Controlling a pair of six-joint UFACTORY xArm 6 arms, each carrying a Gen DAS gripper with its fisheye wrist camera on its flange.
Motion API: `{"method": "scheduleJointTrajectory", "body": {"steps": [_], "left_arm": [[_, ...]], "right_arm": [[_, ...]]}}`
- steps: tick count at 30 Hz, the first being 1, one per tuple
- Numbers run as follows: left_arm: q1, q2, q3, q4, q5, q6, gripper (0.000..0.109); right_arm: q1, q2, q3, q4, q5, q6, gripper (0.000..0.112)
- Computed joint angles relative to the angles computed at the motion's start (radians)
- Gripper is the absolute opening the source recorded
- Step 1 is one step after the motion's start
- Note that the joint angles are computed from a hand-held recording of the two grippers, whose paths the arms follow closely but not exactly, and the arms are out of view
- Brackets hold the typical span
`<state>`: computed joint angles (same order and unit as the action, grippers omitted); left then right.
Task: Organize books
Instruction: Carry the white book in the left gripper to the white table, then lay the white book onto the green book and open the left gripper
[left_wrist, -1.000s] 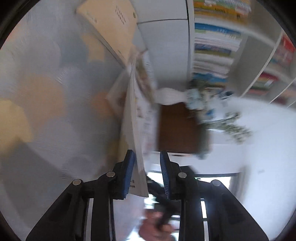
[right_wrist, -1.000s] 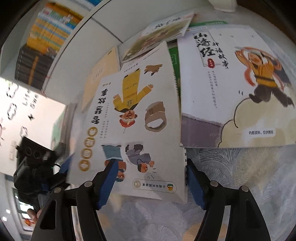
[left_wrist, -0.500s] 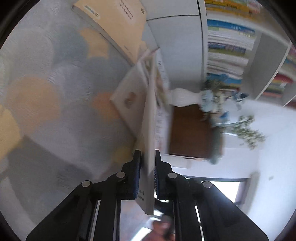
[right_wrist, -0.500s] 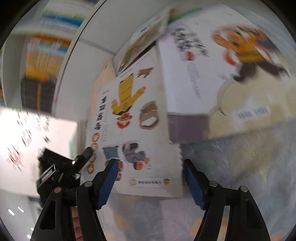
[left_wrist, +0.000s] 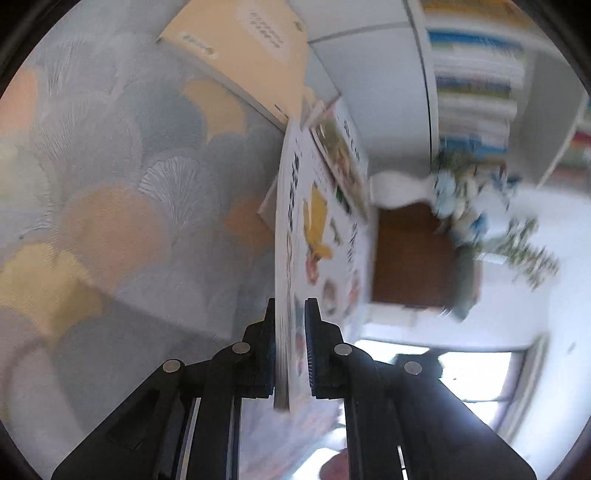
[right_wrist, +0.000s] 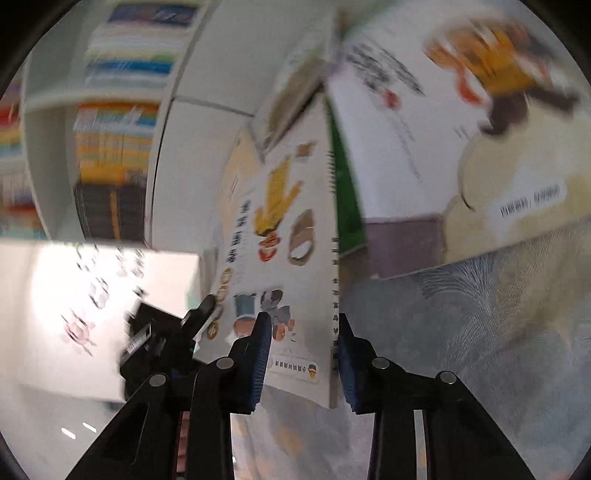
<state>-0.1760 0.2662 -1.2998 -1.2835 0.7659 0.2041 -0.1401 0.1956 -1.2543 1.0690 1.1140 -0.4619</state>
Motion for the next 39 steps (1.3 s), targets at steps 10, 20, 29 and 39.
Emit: {"method": "scheduleJointTrajectory", "body": {"steps": [10,20,29,39], "left_arm": [[-0.070,-0.156,0.127,0.322,-0.264,-0.085,0.008],[-0.059,-0.286,0.221,0.318,-0.306,-0.026,0.010],[0.046,-0.567,0.462,0.574,-0.477,-0.247,0.011],[0.286,-0.551,0.552,0.720,-0.543,-0.394,0.010]], "right_arm": [[0.299,-0.218,0.131,-0.587,-0.463,-0.034,0.026],[0.353,-0.312,0.186,-0.646,-0.499,-0.083,0.026],[0.463,-0.357,0.144,-0.493,-0.483,-0.191,0.027],[0.666,-0.060,-0.090,-0.301,-0.456,-0.241,0.027]]}}
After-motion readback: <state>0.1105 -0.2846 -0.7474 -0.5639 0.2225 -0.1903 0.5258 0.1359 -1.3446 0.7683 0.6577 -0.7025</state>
